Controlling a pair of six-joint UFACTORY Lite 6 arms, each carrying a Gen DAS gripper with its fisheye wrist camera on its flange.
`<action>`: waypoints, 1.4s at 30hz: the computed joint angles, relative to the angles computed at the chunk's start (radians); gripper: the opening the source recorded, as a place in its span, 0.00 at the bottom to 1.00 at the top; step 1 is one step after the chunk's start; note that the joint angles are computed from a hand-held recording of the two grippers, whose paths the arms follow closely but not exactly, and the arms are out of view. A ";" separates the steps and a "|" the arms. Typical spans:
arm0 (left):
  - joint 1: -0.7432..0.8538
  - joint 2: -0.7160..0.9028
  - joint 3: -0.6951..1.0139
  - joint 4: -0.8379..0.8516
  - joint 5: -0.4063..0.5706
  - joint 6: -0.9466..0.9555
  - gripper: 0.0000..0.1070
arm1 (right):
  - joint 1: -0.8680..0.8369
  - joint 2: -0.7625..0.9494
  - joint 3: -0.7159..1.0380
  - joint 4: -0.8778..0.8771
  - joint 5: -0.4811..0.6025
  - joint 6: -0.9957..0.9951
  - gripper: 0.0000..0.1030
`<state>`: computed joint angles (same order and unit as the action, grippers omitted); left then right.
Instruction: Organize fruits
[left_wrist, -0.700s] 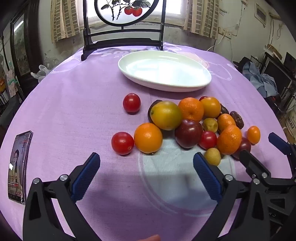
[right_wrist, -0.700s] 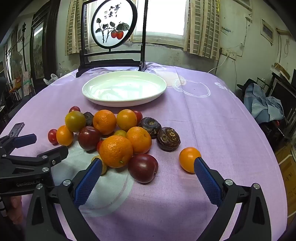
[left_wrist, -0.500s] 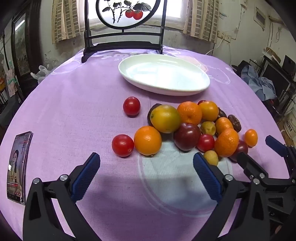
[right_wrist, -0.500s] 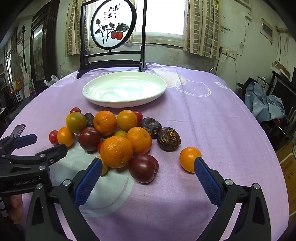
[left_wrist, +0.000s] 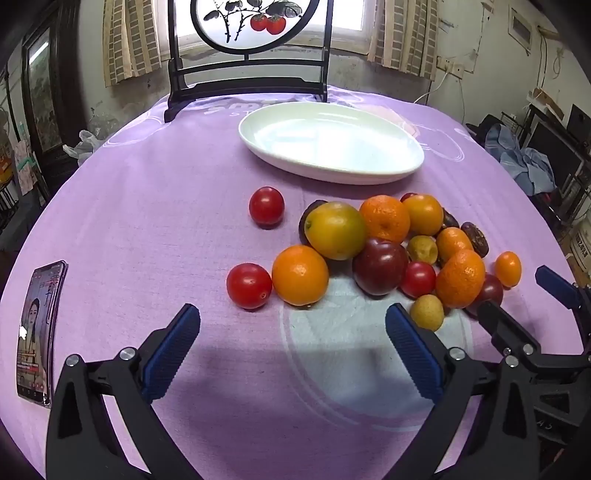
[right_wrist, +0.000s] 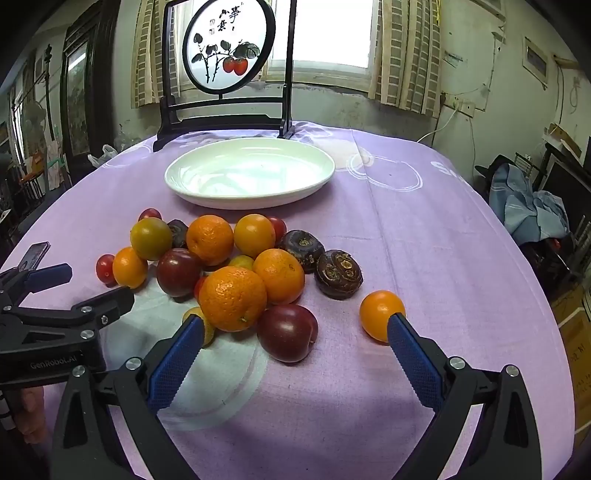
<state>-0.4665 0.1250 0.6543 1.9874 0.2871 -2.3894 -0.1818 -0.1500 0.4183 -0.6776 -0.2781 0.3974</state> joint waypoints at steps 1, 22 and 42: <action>0.000 0.003 0.001 -0.009 0.008 0.005 0.92 | -0.002 0.003 0.000 0.001 -0.003 -0.001 0.97; 0.020 0.024 0.011 0.021 -0.012 -0.032 0.92 | -0.001 0.013 -0.001 0.009 -0.005 -0.012 0.97; 0.017 0.021 0.013 -0.004 -0.019 -0.014 0.92 | 0.000 0.012 0.001 0.002 -0.001 -0.005 0.97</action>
